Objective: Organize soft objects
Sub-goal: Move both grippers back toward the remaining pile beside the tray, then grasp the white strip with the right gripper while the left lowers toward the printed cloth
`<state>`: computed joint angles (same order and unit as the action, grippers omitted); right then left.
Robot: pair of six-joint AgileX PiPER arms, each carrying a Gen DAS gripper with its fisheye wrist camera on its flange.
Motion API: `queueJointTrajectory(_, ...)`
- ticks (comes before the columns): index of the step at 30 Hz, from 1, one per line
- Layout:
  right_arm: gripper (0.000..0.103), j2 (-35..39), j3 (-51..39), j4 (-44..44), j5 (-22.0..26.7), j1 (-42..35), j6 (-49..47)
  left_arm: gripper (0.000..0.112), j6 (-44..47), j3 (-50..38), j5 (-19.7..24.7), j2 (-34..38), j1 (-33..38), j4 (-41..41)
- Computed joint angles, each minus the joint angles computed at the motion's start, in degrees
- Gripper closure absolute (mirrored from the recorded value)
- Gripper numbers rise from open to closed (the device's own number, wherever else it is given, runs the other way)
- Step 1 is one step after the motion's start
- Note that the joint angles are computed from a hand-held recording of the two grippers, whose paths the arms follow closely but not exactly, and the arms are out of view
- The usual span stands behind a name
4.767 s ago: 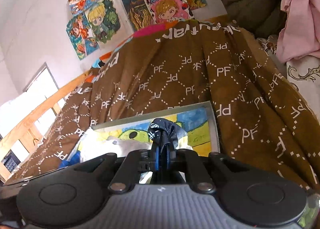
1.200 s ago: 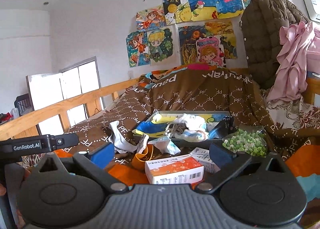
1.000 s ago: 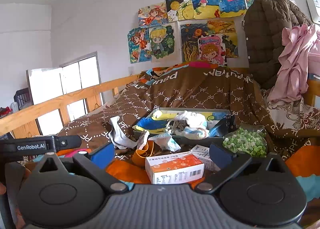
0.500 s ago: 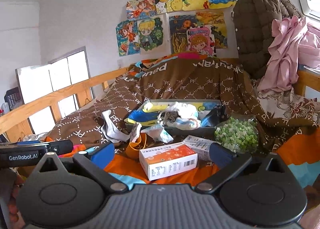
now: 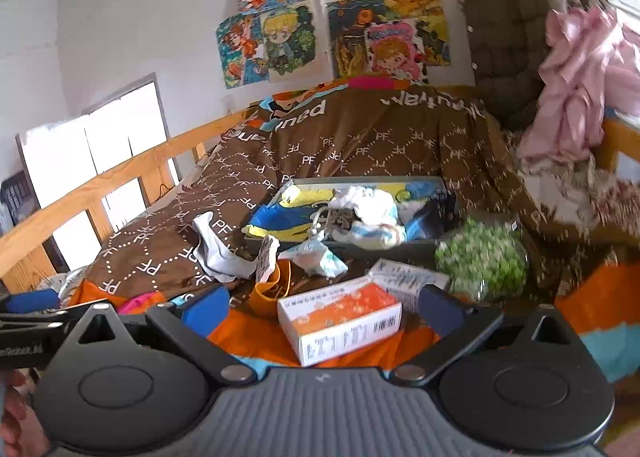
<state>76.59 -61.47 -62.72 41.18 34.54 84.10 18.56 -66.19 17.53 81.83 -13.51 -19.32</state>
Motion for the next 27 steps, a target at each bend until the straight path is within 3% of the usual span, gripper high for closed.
queueJointTrajectory(6, 0.000, 6.74, -7.70, 4.80, -3.32, -5.99, -12.82, 0.010, 16.15, -10.25, 8.94, 7.33, 5.02, -12.38)
queueJointTrajectory(11, 0.000, 12.49, -15.11, 16.40, -4.73, -9.95, -24.78, 0.010, 14.87, -18.86, 16.38, 13.76, 7.15, -15.81)
queueJointTrajectory(18, 0.000, 22.60, -33.21, 31.76, -1.27, -13.32, -44.63, 0.010, 31.34, -16.99, 11.59, 16.19, 7.69, -27.87)
queueJointTrajectory(21, 0.000, 29.12, -44.88, 40.70, 2.62, -15.13, -53.83, 0.010, 36.92, -19.13, 12.21, 19.10, 7.31, -30.28)
queueJointTrajectory(27, 0.000, 46.40, -74.39, 58.34, 15.51, -18.81, -69.82, 0.010, 45.92, -29.99, 22.87, 28.76, 8.50, -35.31)
